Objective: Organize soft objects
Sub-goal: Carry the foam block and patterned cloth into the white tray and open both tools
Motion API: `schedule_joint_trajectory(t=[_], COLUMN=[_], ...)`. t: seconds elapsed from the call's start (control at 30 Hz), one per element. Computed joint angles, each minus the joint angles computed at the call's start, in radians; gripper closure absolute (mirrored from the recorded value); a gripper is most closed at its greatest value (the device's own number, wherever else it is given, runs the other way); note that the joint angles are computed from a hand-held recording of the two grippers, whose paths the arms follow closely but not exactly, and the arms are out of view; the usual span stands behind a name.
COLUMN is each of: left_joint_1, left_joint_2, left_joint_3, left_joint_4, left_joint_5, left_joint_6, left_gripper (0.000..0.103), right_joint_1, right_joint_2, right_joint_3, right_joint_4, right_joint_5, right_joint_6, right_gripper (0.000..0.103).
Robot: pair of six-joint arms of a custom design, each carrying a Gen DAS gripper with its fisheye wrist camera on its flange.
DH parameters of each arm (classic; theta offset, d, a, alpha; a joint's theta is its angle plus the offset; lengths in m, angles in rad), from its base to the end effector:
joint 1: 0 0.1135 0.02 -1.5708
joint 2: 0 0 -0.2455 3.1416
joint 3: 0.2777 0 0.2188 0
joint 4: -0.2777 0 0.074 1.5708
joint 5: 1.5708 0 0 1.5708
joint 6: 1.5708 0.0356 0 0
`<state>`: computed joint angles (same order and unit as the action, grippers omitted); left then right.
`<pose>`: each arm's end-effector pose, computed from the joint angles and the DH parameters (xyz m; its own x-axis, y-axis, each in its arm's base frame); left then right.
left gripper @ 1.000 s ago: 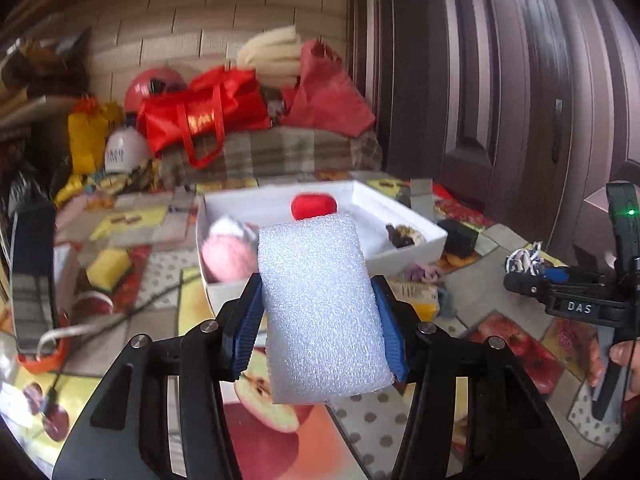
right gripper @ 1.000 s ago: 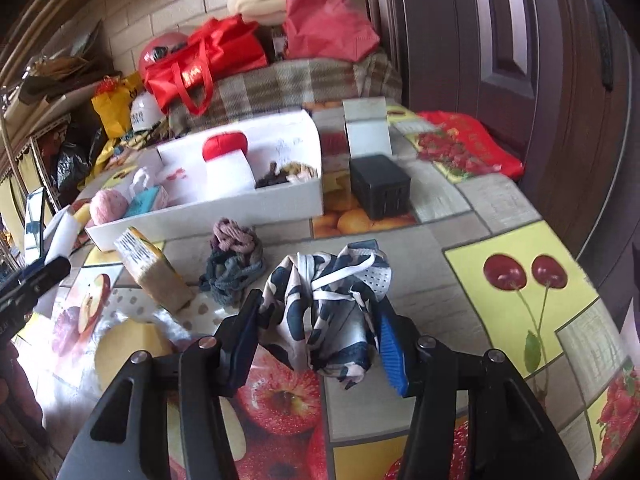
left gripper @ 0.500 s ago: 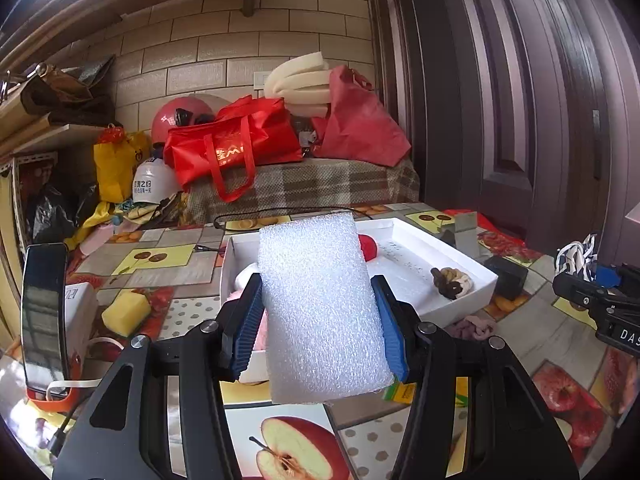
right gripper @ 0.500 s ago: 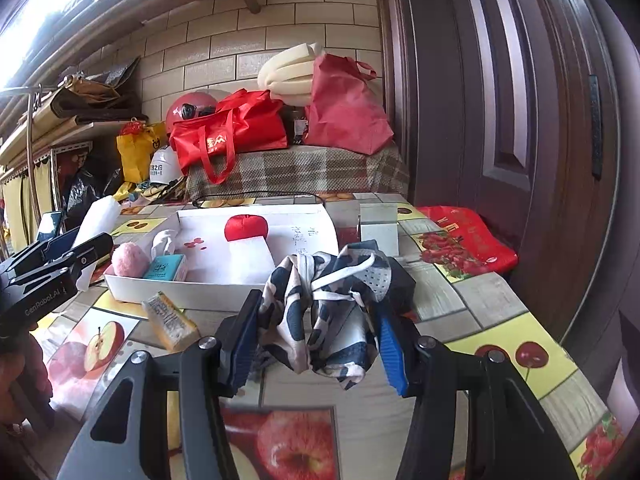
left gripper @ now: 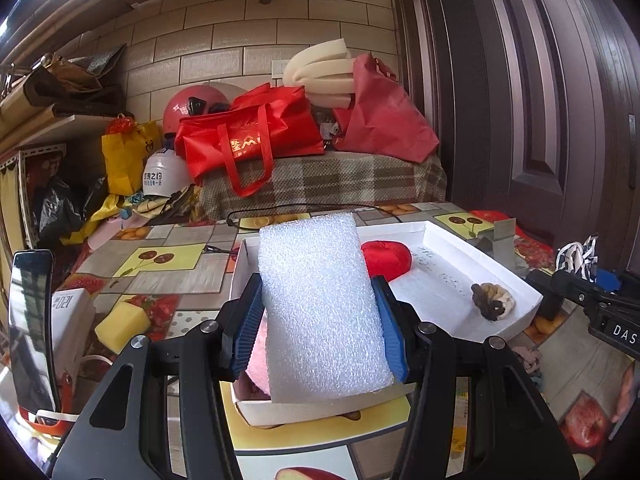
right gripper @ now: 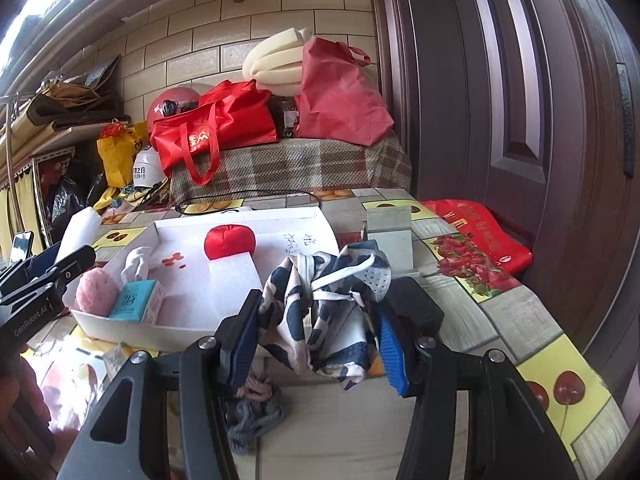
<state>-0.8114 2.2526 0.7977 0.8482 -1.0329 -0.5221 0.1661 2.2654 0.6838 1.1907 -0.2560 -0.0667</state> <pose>0.2524 -0.2215 0.0495 -0.2833 -0.0727 -0.9563 -0.2947 0.9555 0.0147 0.3290 0.0643 0.0497 -0.3489 -0.1239 -0.9289 -0.4150 0.9092 0.0346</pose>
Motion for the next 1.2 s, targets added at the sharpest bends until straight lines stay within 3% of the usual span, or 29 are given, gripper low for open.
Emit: schedule_joint_trajectory(t=[0.4, 0.67, 0.87, 0.9, 0.93, 0.97, 1.03, 1.13, 1.2], left_joint_1=[0.085, 0.118, 0.134, 0.131, 0.127, 0.125, 0.119, 0.12, 0.121], left_joint_2=[0.024, 0.063, 0.067, 0.066, 0.066, 0.064, 0.063, 0.063, 0.062], left_joint_3=[0.064, 0.139, 0.18, 0.178, 0.17, 0.153, 0.135, 0.128, 0.127], left_joint_4=[-0.016, -0.002, -0.07, -0.07, -0.059, -0.032, 0.006, 0.016, 0.011], left_joint_5=[0.075, 0.116, 0.15, 0.135, 0.114, 0.1, 0.081, 0.07, 0.06], left_joint_6=[0.026, 0.123, 0.125, 0.117, 0.11, 0.105, 0.106, 0.096, 0.083], left_gripper=[0.05, 0.05, 0.049, 0.037, 0.021, 0.015, 0.0, 0.0, 0.0], right_joint_1=[0.1, 0.146, 0.178, 0.181, 0.183, 0.184, 0.172, 0.165, 0.165], right_joint_2=[0.081, 0.124, 0.137, 0.137, 0.136, 0.134, 0.128, 0.125, 0.122], right_joint_3=[0.297, 0.447, 0.515, 0.515, 0.509, 0.499, 0.469, 0.452, 0.439], right_joint_4=[-0.232, -0.381, -0.492, -0.493, -0.484, -0.464, -0.413, -0.378, -0.355], right_joint_5=[0.045, 0.03, 0.037, 0.046, 0.058, 0.074, 0.072, 0.081, 0.083], right_joint_6=[0.017, -0.03, -0.097, -0.1, -0.099, -0.09, -0.062, -0.039, -0.039], right_gripper=[0.049, 0.049, 0.048, 0.045, 0.028, 0.018, 0.009, 0.0, 0.0])
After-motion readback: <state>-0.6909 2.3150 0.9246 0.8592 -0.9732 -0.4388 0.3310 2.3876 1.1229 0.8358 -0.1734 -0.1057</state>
